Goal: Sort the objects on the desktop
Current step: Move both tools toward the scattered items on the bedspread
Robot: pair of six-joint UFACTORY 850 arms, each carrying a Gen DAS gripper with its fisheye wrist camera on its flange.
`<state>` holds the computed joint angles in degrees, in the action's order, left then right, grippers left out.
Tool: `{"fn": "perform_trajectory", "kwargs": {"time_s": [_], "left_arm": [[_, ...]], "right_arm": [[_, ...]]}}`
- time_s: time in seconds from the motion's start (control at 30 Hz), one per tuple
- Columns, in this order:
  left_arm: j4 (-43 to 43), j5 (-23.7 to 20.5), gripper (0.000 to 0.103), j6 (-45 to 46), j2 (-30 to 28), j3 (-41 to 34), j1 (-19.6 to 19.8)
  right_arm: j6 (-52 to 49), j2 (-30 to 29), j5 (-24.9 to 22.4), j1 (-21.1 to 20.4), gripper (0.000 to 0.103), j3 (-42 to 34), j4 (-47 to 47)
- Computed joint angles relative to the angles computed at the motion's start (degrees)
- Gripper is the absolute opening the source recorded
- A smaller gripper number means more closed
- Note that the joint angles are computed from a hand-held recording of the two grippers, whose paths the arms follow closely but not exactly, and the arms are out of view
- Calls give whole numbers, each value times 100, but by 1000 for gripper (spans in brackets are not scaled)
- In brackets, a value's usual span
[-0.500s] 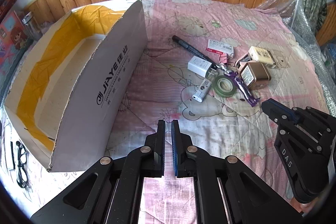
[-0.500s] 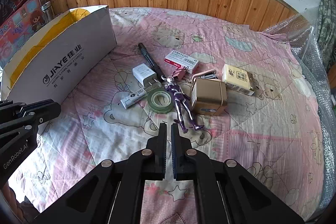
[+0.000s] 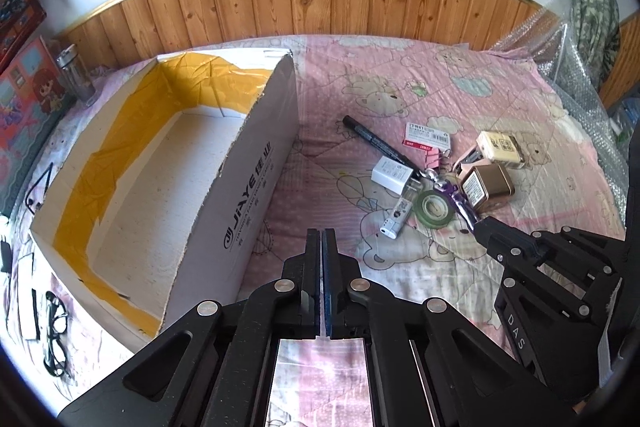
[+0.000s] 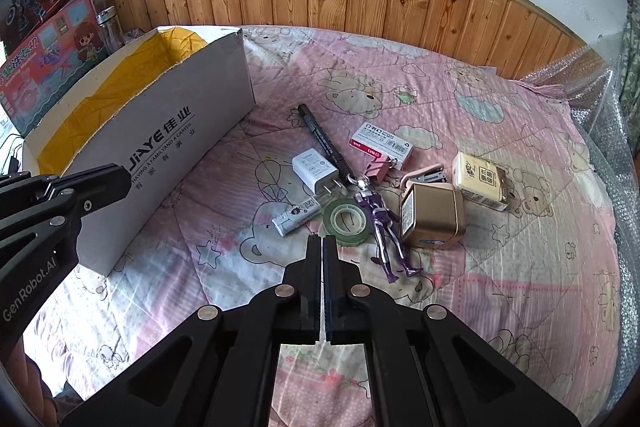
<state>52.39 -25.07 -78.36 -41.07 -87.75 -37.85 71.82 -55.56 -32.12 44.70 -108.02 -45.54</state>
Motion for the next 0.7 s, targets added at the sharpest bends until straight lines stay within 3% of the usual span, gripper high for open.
{"fn": "perform_trajectory", "kwargs": {"time_s": [0.27,0.7], "left_arm": [[75,-44,2,-143,166,123,119],[567,-258,2,-949,682,746,388]], "right_arm": [[-481,-238,-58,77,1,-622,211],[-1972,-1094,-443,241,1,-2358,1049]]}}
